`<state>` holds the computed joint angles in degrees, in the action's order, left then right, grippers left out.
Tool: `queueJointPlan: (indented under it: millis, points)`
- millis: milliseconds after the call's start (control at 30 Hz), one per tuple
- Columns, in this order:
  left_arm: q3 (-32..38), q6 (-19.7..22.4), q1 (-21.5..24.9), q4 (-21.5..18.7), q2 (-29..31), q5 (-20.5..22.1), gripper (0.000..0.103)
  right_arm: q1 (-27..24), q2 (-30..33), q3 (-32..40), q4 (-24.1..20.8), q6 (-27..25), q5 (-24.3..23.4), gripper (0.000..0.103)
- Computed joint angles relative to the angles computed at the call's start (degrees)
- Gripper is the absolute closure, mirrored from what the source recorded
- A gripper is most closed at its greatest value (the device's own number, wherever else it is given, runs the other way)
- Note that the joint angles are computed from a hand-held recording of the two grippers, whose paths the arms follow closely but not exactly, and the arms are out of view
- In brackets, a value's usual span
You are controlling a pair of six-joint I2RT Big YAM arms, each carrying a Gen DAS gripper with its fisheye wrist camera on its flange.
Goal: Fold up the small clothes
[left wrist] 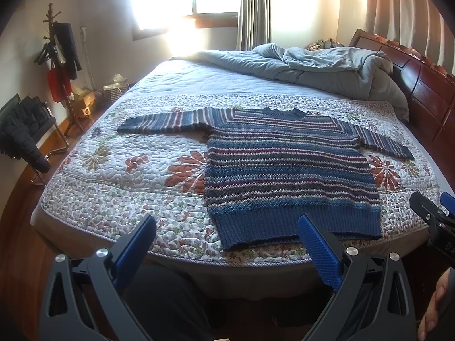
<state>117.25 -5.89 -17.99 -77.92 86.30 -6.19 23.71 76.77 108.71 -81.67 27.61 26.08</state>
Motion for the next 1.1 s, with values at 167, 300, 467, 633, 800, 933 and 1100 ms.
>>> queueJointPlan:
  millis: [167, 300, 467, 633, 800, 933, 1100]
  points:
    - [-0.35, -0.13, -0.47, 0.27, 0.25, -0.4, 0.004, -0.63, 0.04, -0.42, 0.32, -0.19, -0.61, 0.002]
    - [-0.15, -0.08, -0.55, 0.08, 0.74, -0.46, 0.004, -1.17, 0.22, -0.65, 0.53, -0.33, -1.14, 0.002]
    - [0.55, -0.38, -0.46, -0.32, 1.99, -0.24, 0.004, -2.03, 0.68, -0.75, 0.86, -0.66, -1.92, 0.002]
    - [-2.63, 3.21, 1.26, 4.23, 2.68, 9.47, 0.004, -8.0, -4.47, -10.96, 18.6, -8.68, -12.09, 0.002]
    - [-6.22, 6.65, 1.68, 13.42, 3.45, 15.8, 0.004, -20.71, -0.04, -10.02, 18.92, -10.56, -20.49, 0.003]
    - [-0.91, 9.94, 0.12, 11.88, 8.65, 15.75, 0.004, -34.25, 4.86, -7.45, 20.82, -7.56, -32.52, 0.003]
    - [16.65, 7.22, -0.26, 1.28, 21.51, 21.13, 0.004, -50.39, 17.78, 2.32, 20.35, 5.38, -48.11, 0.006]
